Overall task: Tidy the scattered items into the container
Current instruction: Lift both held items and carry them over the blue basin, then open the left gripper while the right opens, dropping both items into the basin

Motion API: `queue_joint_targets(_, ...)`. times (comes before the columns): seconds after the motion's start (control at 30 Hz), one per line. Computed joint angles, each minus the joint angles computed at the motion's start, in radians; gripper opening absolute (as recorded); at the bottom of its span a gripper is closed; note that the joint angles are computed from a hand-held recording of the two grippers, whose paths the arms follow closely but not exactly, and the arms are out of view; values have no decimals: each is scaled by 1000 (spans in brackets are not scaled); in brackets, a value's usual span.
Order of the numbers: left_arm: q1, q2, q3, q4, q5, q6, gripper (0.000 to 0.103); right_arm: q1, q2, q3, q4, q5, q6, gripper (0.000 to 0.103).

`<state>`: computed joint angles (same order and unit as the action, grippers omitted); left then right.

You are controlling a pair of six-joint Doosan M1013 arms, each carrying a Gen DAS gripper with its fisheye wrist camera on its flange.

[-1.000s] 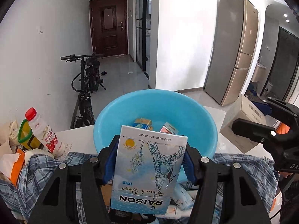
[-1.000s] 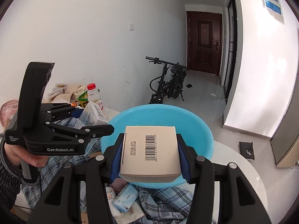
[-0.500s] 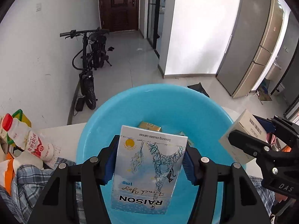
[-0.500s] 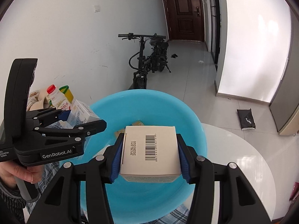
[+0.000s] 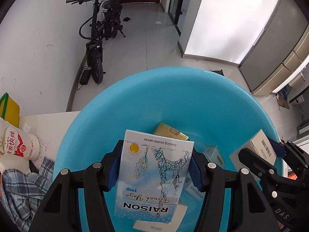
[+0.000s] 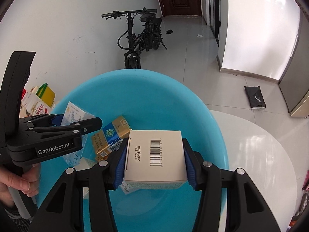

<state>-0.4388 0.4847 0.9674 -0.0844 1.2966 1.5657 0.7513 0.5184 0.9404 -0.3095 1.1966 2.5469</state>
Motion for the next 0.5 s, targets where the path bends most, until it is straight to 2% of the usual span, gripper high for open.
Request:
queue_joint_targets(0.23, 1, 35, -30, -45, 53, -4, 62, 2, 29, -53, -21, 54, -34, 50)
queue_joint_targets(0.43, 5, 37, -34, -66, 50, 5, 63, 4, 47, -83, -27, 97, -66, 50)
queue_joint_targets(0.5, 7, 37, -38, -68, 54, 7, 70, 2, 46, -82, -21, 99, -63, 50)
